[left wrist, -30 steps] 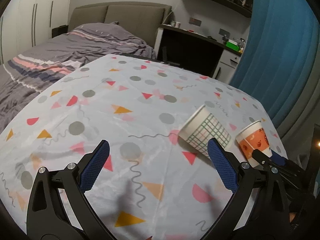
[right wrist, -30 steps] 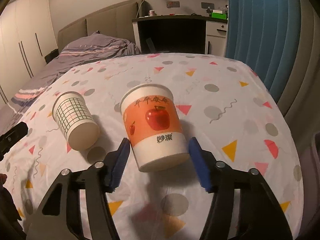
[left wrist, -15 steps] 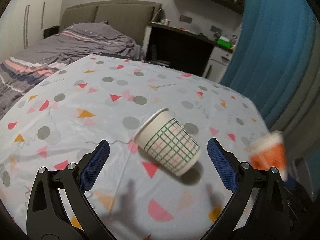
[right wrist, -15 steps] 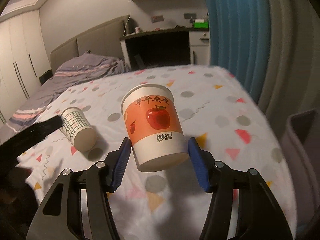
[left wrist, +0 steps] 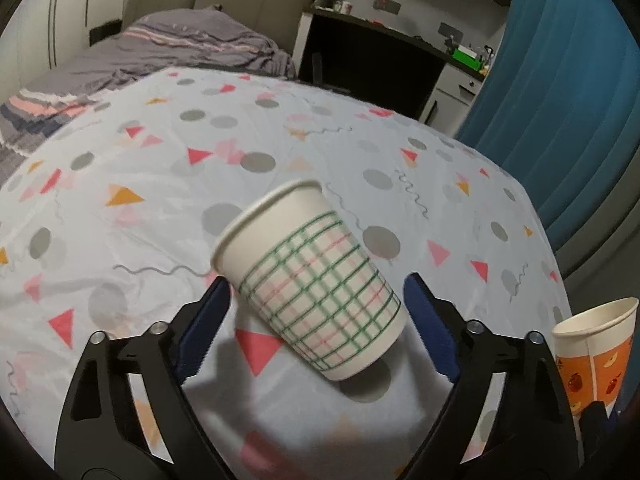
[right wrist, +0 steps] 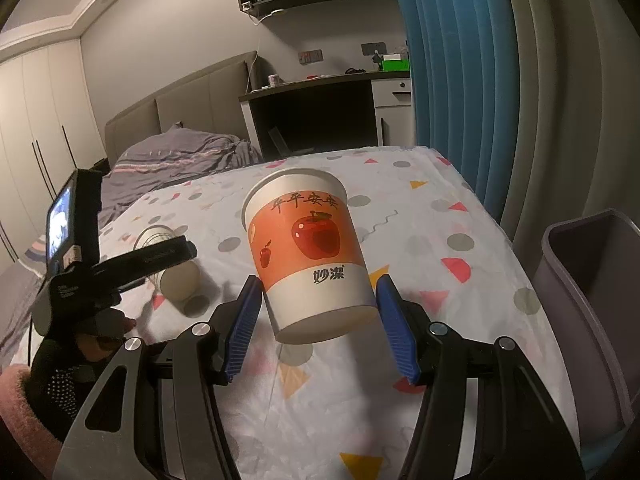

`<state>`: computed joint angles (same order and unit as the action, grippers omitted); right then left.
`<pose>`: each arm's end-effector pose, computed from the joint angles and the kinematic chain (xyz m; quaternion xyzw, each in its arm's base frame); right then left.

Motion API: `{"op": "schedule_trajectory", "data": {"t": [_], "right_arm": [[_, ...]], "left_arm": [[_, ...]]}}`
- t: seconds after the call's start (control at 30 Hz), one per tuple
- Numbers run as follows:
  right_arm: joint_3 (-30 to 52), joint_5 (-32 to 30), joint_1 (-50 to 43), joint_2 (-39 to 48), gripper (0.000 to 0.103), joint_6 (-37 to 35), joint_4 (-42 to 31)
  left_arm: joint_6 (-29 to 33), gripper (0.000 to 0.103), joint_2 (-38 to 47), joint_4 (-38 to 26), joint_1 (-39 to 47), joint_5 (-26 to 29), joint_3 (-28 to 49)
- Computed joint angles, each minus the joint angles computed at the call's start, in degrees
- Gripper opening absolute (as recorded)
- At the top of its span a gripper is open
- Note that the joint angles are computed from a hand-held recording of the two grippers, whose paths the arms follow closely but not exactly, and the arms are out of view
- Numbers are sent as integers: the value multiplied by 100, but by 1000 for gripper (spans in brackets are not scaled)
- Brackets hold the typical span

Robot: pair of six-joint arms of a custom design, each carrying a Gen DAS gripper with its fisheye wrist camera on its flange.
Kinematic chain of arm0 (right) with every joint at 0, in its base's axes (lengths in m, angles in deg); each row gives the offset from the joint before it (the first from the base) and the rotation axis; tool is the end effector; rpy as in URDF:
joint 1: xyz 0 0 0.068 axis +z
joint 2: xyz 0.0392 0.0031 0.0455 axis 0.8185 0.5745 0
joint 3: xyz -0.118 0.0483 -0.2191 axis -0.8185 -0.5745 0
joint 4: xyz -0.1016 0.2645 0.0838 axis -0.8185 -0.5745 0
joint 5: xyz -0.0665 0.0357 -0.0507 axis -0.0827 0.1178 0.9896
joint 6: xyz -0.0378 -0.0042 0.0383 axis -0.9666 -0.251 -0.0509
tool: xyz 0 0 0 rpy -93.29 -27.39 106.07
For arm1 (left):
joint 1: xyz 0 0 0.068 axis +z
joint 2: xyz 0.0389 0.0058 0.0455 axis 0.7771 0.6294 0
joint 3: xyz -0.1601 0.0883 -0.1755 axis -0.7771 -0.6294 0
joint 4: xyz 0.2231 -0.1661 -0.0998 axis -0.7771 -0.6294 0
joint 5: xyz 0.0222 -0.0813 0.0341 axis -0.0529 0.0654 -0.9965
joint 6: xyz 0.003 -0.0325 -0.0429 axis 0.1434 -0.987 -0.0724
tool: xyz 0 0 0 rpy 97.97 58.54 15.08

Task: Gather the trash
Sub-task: 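Grasp the orange apple cup with the right tool while the left tool grasps the grid cup, then carry the grid cup and apple cup with both tools over the grey bin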

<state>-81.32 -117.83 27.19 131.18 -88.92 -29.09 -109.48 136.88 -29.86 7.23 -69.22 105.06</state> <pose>0.1636 -0.0560 0.0418 -0.1771 0.8568 0.1873 0.4466 0.1891 -0.1504 0.0371 -0.3197 0.8697 -0.0033 0.3761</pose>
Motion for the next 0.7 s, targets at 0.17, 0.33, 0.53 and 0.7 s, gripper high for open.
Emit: {"op": "schedule_trajectory", "data": {"t": [0.17,0.33,0.53,0.7], "right_arm": [[14,13,10,97,58,-8,55],[-56,36,26,-65,58,62,29],[-146,-55,-114,-474,58,0,-308],[-223,-175,-268,-943,58,-74,-731]], "left_arm": [[234,76,-46,701,89,184,-308],[474,63,-70,1255,5,293,-522],[593,59,-165,1518,-116,320,-688],[463,58,-438,1165,-569,9,-683]]}}
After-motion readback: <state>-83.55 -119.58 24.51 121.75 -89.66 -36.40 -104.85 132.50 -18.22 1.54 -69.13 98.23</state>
